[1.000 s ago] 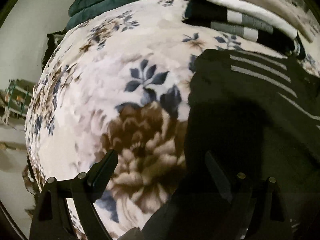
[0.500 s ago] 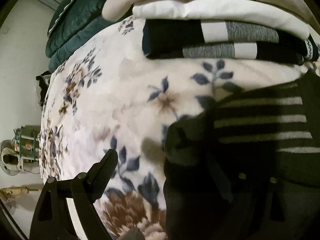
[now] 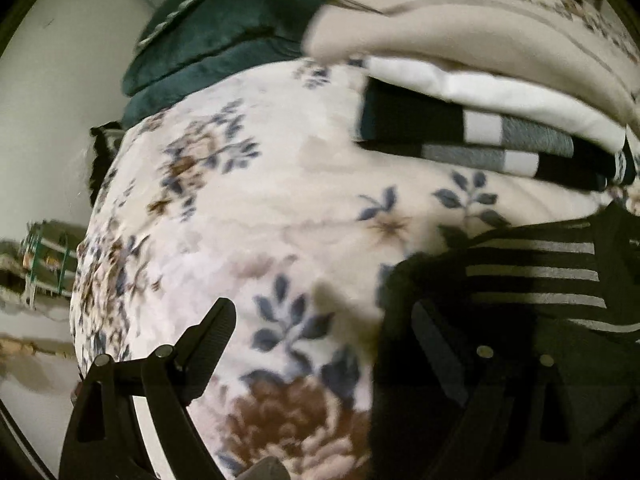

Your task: Fold small clothes

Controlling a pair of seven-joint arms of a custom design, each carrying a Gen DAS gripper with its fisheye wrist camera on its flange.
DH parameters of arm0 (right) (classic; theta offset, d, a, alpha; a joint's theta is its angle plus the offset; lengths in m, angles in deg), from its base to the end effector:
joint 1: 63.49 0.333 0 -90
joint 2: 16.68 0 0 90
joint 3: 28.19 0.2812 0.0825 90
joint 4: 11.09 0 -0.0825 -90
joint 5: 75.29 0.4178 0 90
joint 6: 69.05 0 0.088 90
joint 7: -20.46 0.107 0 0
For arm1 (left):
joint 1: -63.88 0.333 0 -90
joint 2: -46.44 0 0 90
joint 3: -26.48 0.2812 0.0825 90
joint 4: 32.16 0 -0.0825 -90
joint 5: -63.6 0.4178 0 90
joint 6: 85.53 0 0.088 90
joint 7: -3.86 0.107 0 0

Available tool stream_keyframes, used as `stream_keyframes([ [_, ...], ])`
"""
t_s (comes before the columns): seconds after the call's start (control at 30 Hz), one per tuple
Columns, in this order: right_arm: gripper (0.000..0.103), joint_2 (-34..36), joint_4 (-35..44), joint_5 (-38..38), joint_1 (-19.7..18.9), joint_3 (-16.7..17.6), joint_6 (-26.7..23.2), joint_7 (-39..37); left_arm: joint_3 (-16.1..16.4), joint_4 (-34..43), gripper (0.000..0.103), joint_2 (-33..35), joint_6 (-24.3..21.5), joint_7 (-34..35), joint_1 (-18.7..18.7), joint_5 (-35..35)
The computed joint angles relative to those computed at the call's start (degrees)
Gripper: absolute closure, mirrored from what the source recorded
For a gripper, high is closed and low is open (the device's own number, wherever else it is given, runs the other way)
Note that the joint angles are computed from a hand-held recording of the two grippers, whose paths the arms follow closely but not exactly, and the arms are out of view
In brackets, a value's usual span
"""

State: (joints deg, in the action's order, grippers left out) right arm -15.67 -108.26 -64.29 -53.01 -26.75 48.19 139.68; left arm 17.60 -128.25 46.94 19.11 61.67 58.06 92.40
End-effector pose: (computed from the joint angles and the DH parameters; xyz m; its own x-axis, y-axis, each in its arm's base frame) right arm 0.6152 0.1405 0.5635 -0.3060 -0.8965 -0.3205 -0.9079 0.3761 -0.1853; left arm 0.6027 -0.1173 0.5639 0.2584 -0.9020 -0.3458 -0.9285 -0.1330 -0.3468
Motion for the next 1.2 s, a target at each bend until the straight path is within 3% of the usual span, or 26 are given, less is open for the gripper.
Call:
stream_keyframes([
  [0.03, 0.035, -2.62, -2.27, 1.54, -0.74, -0.67, -1.1, -1.47, 0.08, -1.17, 0.012, -1.22, 0.18, -0.54, 0.07, -0.06],
  [0.2, 0.035, -7.88, -6.84, 3.8, -0.29, -1.35, -9.12, -10.22, -1.0, -7.77, 0.012, -7.75, -0.61, -1.42, 0.71, -1.72],
  [0.4, 0.035, -1.5, -2.37, 1.11, 3.26, 1.43, -10.68, -18.45, -3.17, -11.1, 0.012, -8.62, -1.89, 0.04, 0.3, -0.81],
  [0.57, 0.036, 8.76, 6.26, -6.51, 3.49, 1.23, -8.7, -12.78, -3.27, -11.27, 0.012, -9.33, -1.62, -2.19, 0.34, 0.48],
  [0.7, 0.036, 4.33, 2.8, -2.2, -0.21, -0.61, -4.3, -4.74, -3.07, -13.61, 0.012, -13.08, -1.72, -3.36, 1.09, -0.91],
  [0.83, 0.036, -4.04, -6.71, 10.55, -3.27, -2.31, -2.94, -5.51, -2.11, -18.65, 0.012, -18.01, 1.39, -4.31, 2.13, -7.2],
  [0.97, 0.036, -8.85, -14.04, 16.47, -3.45, -3.75, -4.49, -5.06, 0.1, -24.54, 0.015, -21.89, 7.55, -3.78, 2.97, -19.67],
  [1.07, 0.037, -8.04, -16.61, 22.17, -2.54, -4.01, -4.55, -6.4, 1.29, -27.83, 0.044, -22.73, 12.77, -0.71, 3.09, -28.3],
  [1.1, 0.042, -7.45, -16.89, 22.93, -2.3, -3.82, -4.46, -6.6, 1.12, -27.79, 0.054, -22.2, 13.41, 0.41, 3.22, -29.44],
  [1.17, 0.096, -7.05, -17.37, 20.75, -1.71, -2.73, -2.35, -5.01, 0.25, -26.97, 0.061, -20.96, 13.64, 1.77, 3.69, -29.47],
  [1.2, 0.096, -7.13, -17.31, 18.94, -1.45, -2.27, -1.9, -4.36, -0.11, -26.47, 0.061, -20.55, 13.61, 2.04, 3.93, -29.21],
])
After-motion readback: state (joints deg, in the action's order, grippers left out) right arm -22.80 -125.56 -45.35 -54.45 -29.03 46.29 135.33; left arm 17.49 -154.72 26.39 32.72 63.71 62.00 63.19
